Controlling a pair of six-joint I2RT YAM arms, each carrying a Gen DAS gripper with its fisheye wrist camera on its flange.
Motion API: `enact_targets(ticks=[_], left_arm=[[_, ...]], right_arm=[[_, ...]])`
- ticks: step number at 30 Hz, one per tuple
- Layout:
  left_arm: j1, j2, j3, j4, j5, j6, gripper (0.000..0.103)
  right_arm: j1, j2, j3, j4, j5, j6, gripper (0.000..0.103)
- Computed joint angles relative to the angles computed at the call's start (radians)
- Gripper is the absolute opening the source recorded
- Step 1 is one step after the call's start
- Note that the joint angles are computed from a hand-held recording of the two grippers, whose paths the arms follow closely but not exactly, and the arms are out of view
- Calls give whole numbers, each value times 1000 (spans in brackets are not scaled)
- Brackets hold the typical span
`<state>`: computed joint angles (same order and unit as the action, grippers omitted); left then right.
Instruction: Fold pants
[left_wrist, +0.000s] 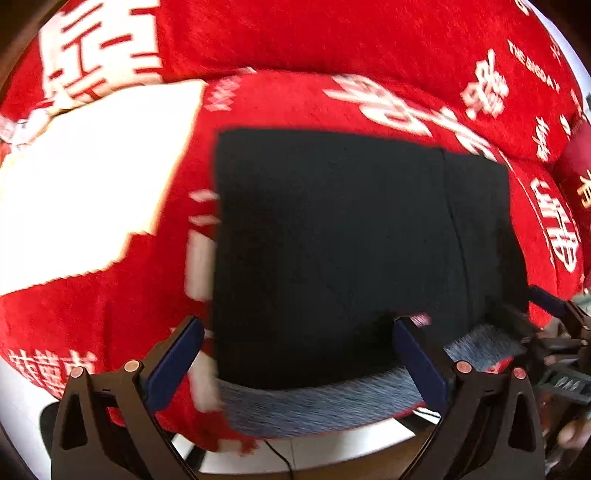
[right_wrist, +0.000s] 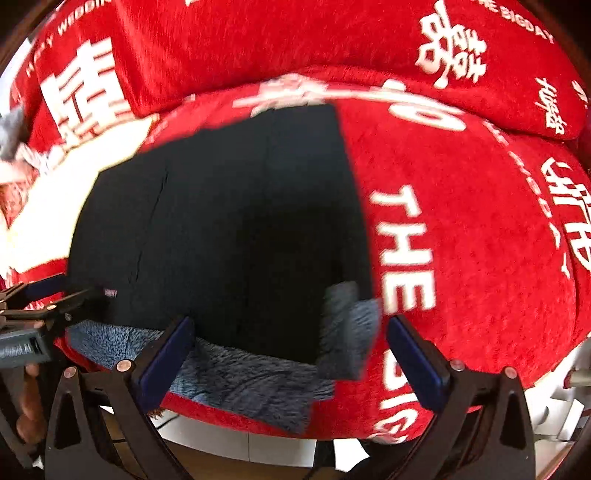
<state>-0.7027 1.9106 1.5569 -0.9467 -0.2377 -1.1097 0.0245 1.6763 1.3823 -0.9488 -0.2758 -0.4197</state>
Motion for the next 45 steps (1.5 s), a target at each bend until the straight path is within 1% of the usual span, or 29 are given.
enact_targets(ticks=[1,2,3,4,5,7,8,9,10,12,13,14,15,16,17,18,19,21,23,27,30,34,37,40,44,45], left_arm=[[19,-16,-22,2,2,3,103],[46,-31,-52,25,27,12,103],[75,-53,-101,92,75,39,103],[97,-61,-131,148,118,70,103],[112,-58,-148,189,152,99,103],[129,-54,-185,282,200,144,103],[132,-48,-187,298,208,153,103],[132,-41,-184,305,204,152,103],[132,-38,-184,313,200,146,103],[130,-34,-186,327,189,137,103],[124,-32,-184,329,176,140,102],[116,-31,-182,333,163,149,98],[112,-33,-180,331,150,158,91],[105,-36,-173,325,136,171,80],[97,-40,-160,310,116,181,73],[86,-43,-142,288,93,191,59],[81,-42,-117,263,79,205,49],[81,-46,-87,227,77,214,44],[85,-50,-63,201,78,217,43],[105,-72,-11,164,66,223,43],[146,-25,87,134,87,261,43],[188,94,264,60,103,304,43],[214,162,363,15,115,320,43],[240,209,408,-1,142,326,43],[275,273,410,14,196,331,45],[281,285,398,24,203,328,49]], right_arm=[[-22,10,18,-1,-19,-15,103],[-38,36,47,-15,-36,-25,103],[-53,75,86,-38,-63,-36,103],[-68,124,132,-71,-114,-55,103],[-74,167,169,-99,-155,-65,103],[-68,256,240,-184,-242,-98,103],[-61,277,245,-206,-272,-113,103],[-45,279,227,-190,-264,-107,103],[-26,268,188,-143,-241,-95,103],[-23,235,124,-62,-268,-66,103],[-20,229,115,-50,-273,-50,103],[-18,222,104,-37,-273,-49,101],[-17,212,94,-29,-272,-56,95],[-23,207,98,-40,-280,-66,90],[-26,204,103,-54,-293,-71,75],[-31,198,116,-77,-313,-81,63],[-32,179,117,-90,-322,-92,60],[-15,133,99,-76,-298,-103,54],[6,105,103,-74,-294,-81,53],[3,116,194,-133,-330,-64,52],[10,184,337,-184,-331,-48,52],[37,277,503,-221,-299,-24,52],[53,359,624,-259,-280,-3,52],[64,443,728,-296,-274,19,52],[78,560,822,-333,-249,32,54],[81,583,836,-336,-238,39,57]])
